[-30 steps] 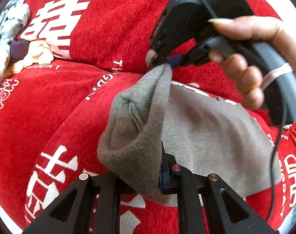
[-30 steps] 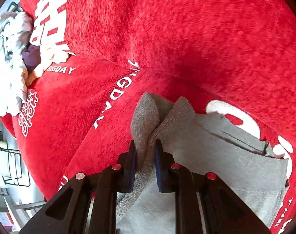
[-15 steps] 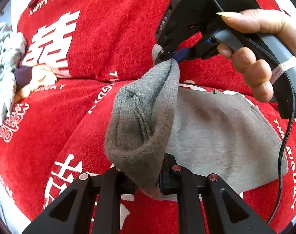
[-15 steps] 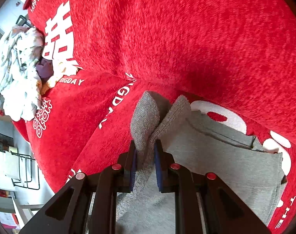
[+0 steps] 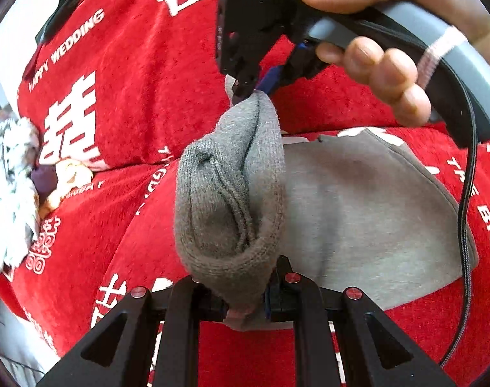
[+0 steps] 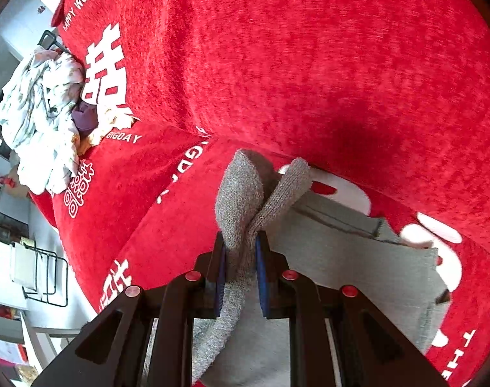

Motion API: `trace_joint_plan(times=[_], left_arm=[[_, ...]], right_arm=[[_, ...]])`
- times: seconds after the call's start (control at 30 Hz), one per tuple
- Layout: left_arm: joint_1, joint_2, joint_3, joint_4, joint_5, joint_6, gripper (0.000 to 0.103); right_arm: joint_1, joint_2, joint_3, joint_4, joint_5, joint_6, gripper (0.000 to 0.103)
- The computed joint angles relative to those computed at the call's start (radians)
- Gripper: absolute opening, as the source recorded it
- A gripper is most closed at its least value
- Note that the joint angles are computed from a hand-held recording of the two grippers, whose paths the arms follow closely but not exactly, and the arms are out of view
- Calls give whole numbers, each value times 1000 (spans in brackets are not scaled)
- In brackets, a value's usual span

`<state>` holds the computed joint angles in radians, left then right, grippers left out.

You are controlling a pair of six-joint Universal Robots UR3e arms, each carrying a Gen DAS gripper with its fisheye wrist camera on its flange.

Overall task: Fold small clothes
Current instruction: 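Fold the sweater in half with both tools, laying the lifted edge over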

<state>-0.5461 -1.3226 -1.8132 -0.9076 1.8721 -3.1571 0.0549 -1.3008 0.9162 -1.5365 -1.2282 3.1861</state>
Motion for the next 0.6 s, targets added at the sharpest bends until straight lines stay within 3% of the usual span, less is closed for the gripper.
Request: trace_joint_plan(times=[0.23,0.6], left_arm=[[-163,-128,109,-30,119,-56,16],[-309,-265,260,-82,215,-97,16]], right_arm=[[-108,-146,185,-26,47,-88,18],[-328,-384,432,-6,175,-235,18]])
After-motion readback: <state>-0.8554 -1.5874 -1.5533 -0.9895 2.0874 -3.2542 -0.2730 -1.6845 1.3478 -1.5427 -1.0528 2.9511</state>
